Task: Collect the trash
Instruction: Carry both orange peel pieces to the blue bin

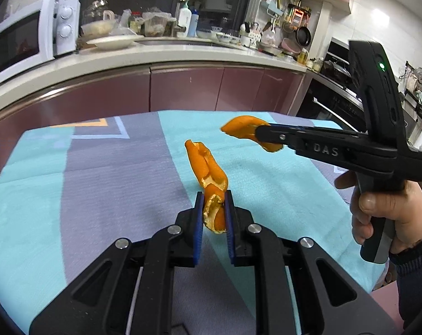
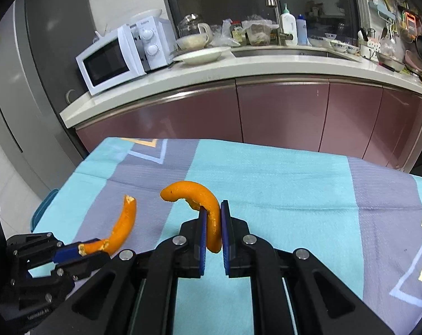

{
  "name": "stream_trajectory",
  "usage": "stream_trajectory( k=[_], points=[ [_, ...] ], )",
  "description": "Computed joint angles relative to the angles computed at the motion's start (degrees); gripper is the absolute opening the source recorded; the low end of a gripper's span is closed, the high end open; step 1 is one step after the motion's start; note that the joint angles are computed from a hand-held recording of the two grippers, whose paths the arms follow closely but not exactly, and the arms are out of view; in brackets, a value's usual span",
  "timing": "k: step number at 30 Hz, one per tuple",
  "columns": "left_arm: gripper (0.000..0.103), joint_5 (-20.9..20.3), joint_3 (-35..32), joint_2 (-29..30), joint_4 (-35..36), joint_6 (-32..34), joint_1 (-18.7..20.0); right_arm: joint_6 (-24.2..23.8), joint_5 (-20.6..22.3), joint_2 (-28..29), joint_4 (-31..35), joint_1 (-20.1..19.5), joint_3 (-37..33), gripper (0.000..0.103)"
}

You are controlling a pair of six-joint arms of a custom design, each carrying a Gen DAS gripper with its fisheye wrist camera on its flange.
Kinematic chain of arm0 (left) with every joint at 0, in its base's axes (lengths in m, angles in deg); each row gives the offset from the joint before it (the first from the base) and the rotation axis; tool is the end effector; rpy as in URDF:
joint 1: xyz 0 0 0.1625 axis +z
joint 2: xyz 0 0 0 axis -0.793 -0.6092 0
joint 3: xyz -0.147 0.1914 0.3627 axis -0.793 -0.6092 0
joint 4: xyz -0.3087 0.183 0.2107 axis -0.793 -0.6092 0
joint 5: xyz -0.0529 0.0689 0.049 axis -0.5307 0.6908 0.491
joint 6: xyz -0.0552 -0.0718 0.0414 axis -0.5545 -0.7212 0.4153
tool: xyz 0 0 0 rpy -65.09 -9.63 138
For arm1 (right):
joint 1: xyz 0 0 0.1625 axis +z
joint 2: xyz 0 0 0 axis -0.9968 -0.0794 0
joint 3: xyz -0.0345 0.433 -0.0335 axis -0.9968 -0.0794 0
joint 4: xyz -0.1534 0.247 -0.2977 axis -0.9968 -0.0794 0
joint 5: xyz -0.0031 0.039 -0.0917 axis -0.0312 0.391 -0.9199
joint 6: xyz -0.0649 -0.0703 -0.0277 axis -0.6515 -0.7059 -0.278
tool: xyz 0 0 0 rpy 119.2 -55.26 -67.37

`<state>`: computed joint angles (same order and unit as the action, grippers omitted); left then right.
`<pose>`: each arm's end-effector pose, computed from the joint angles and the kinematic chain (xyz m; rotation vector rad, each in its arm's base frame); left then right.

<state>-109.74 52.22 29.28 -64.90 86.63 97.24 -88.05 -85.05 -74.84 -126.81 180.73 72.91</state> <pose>-0.4383 -0.6439 -0.0114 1.5773 2.5767 -0.3828 0.1174 -0.5198 0.3362 -0.1307 -2.1591 1.2145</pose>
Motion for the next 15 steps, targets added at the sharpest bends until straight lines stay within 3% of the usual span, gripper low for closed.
stream_trajectory(
  k=[15],
  points=[
    [0.014,2.8,14.9,-12.9,-9.6,0.2,-0.4,-2.3,-4.5,3.2,-14.7,9.0,6.5,0.008]
  ],
)
